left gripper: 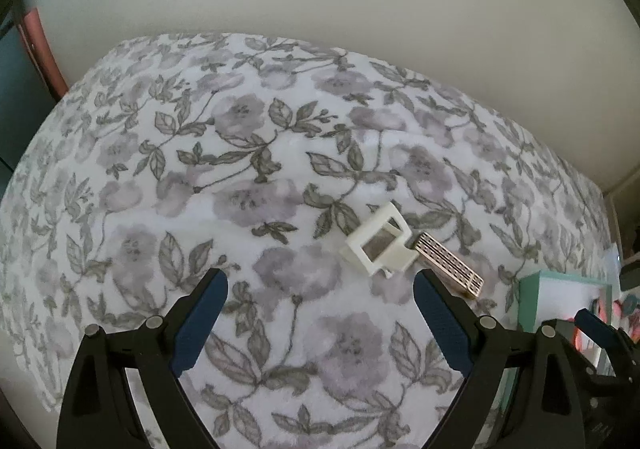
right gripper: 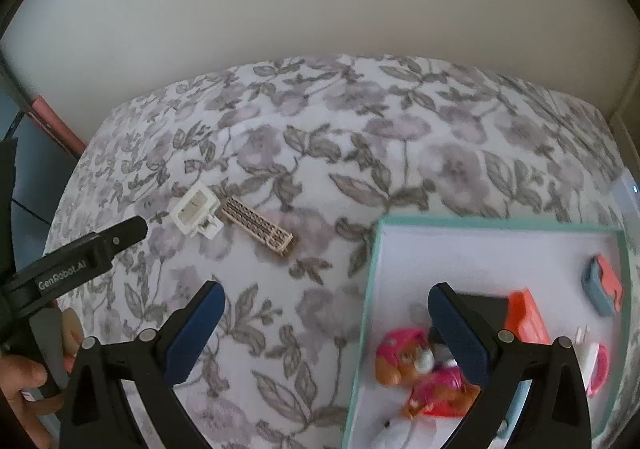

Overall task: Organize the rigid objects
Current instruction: 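Grasp the white clip with the left gripper while the right grasps the gold bar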

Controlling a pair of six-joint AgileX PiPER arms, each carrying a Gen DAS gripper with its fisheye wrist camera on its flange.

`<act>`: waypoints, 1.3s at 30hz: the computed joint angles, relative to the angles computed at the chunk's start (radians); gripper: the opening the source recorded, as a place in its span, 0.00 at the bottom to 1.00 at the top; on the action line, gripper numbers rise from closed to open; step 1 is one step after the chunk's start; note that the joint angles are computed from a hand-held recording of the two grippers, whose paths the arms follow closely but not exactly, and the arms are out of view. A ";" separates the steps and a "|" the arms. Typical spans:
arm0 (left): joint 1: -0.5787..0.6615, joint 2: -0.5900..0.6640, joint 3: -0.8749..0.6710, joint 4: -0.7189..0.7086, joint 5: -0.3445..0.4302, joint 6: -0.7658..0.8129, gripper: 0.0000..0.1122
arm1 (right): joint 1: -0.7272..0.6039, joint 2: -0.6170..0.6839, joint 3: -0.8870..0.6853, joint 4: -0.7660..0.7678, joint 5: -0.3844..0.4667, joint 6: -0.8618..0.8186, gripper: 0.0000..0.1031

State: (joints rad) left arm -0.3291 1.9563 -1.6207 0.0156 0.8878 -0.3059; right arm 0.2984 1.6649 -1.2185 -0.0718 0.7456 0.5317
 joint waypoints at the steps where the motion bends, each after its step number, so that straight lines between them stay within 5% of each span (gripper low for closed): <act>1: 0.010 0.009 -0.008 -0.011 -0.001 0.015 0.84 | -0.005 0.011 -0.011 0.016 -0.004 -0.015 1.00; 8: 0.063 0.073 -0.091 -0.096 0.010 0.094 0.84 | 0.007 0.120 -0.139 0.042 -0.022 -0.079 0.99; 30: 0.057 0.231 -0.189 -0.276 0.009 0.276 0.84 | 0.063 0.397 -0.304 -0.038 -0.041 -0.116 0.68; 39: 0.029 0.263 -0.229 -0.268 0.029 0.290 0.84 | 0.056 0.378 -0.268 -0.063 -0.094 -0.069 0.42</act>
